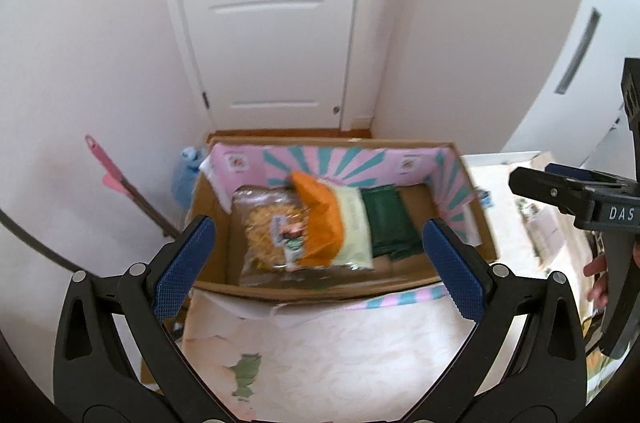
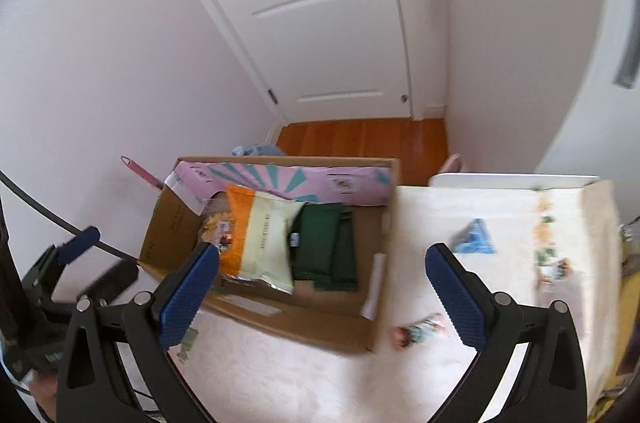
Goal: Organize snacks
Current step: 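Move both tools back over the table toward the remaining snacks, then grasp another small snack packet with the left gripper while the right gripper grasps the white translucent bag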
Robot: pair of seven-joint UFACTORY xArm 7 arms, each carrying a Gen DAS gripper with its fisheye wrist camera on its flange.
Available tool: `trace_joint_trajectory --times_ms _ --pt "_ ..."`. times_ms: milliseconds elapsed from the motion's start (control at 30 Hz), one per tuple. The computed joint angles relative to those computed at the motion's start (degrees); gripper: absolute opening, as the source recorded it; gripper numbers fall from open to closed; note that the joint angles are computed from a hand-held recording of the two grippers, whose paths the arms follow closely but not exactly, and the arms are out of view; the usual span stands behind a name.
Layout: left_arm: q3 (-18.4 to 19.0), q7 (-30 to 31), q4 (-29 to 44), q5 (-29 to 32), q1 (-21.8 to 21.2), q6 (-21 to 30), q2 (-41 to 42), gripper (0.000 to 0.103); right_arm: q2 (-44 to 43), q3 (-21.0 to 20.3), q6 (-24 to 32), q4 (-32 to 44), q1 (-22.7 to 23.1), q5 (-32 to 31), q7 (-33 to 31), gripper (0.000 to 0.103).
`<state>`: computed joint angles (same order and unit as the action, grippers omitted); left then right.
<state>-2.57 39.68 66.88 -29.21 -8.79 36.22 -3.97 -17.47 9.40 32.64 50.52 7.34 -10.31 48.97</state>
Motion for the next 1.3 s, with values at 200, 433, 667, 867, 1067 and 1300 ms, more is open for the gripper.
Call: trace_joint_trajectory --times_ms 200,433,667,867,1067,1300 --pt "-0.79 0.36 -4.29 -1.44 -2.65 -2.19 -5.48 0.103 -11.89 2.18 5.86 -5.69 -2.93 -5.64 3.15 0.102" --pt "-3.34 -8.45 -12.28 2.45 -7.31 -7.33 -13.02 0.103 -27.16 2.02 11.86 -13.26 -4.75 -7.85 -3.28 0.103" --pt "-9.23 -25.03 -20.33 11.92 -10.04 -10.58 -18.98 0.103 -40.08 -1.84 15.42 -21.09 -4.62 -6.63 -15.32 0.103" --pt "-13.07 -36.18 -24.85 19.06 -12.81 -11.45 -20.64 0.103 -49.70 -8.11 17.67 -28.34 -4.66 -1.97 -27.23 0.103" --pt "-12.08 -35.40 -24.47 25.06 -17.69 -10.96 -17.03 0.101 -53.75 -10.96 19.31 -32.18 -7.25 2.60 -34.36 0.102" --pt "-10.29 -19.19 -17.44 28.23 -21.74 -5.47 -8.13 0.079 -55.81 -11.89 19.10 -35.74 -10.85 6.61 -38.75 0.103"
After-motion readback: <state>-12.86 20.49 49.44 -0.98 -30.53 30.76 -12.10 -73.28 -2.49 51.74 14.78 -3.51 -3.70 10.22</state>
